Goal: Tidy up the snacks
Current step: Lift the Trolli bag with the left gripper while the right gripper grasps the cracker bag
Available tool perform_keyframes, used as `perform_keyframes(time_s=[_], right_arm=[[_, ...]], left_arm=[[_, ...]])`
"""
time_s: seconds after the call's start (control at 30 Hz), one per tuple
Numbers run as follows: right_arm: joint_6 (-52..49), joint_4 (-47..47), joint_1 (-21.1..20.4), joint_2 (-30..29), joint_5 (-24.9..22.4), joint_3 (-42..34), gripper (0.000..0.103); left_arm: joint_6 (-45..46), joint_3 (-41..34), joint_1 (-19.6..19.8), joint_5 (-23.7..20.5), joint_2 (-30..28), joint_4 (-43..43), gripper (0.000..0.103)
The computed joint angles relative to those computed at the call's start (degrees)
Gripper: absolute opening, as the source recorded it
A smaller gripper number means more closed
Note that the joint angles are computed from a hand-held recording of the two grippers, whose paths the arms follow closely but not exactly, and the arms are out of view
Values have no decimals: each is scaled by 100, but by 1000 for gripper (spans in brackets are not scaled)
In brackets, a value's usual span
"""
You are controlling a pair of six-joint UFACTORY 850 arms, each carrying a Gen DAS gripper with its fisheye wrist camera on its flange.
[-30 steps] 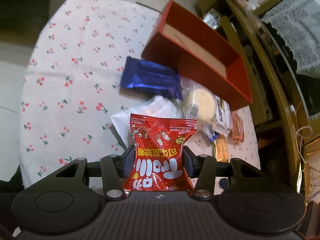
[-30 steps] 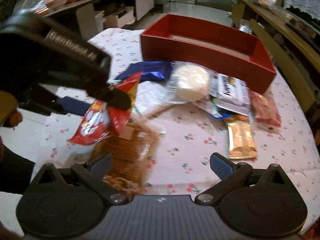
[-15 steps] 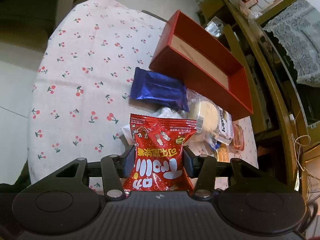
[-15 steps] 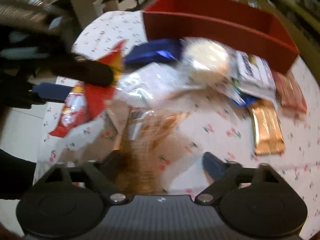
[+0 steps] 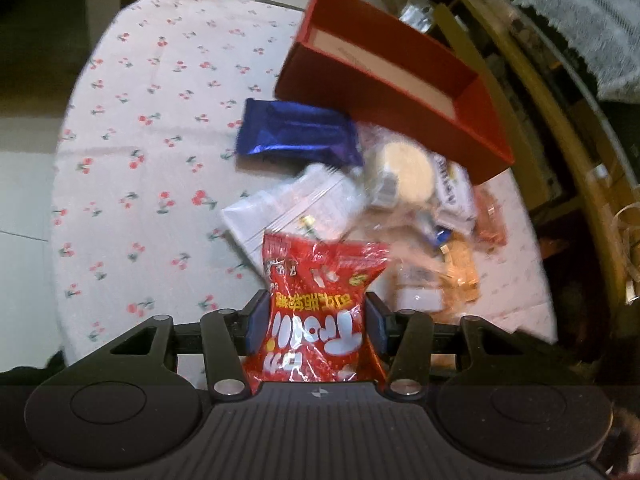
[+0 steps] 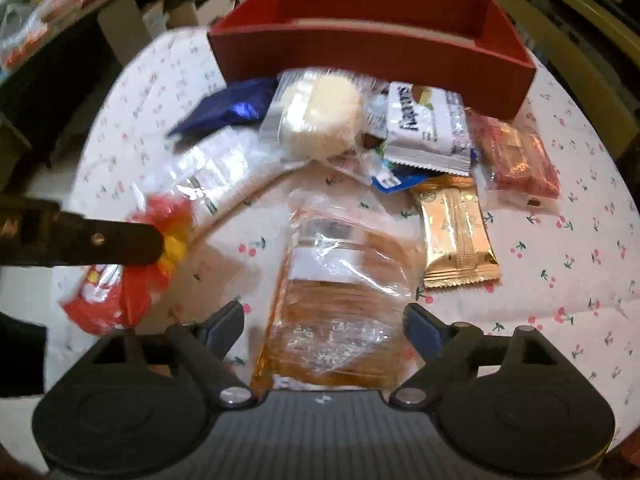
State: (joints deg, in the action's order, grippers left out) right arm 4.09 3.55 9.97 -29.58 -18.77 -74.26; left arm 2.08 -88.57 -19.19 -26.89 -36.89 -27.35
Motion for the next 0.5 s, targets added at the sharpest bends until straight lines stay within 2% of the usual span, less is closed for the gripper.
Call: perform_keyframes(time_s=[0.07, 0.13, 0.27, 0.3, 0.37, 0.4, 0.5], right_arm=[[654, -766, 32, -89, -103, -52, 89], [977, -985, -35, -87, -30, -5, 94], [417, -145, -206, -25, 85, 93, 96], [362, -107, -210, -44, 97, 80, 100], [196, -96, -199, -103, 5, -8, 103], [407, -407, -153, -117, -20, -37, 103], [503, -665, -110, -151, 45, -47, 103]], left_arm=[[23, -8, 7, -119, -1, -31, 56], [-22, -80, -29, -194, -52, 124, 56], [-115, -221, -29, -234, -214, 335, 57], [-92, -264, -14, -307, -256, 327, 57], [163, -237, -5, -360, -236, 180, 64], [267, -200, -18, -358, -197, 183, 67], [502, 1, -113, -210, -20, 415, 79]])
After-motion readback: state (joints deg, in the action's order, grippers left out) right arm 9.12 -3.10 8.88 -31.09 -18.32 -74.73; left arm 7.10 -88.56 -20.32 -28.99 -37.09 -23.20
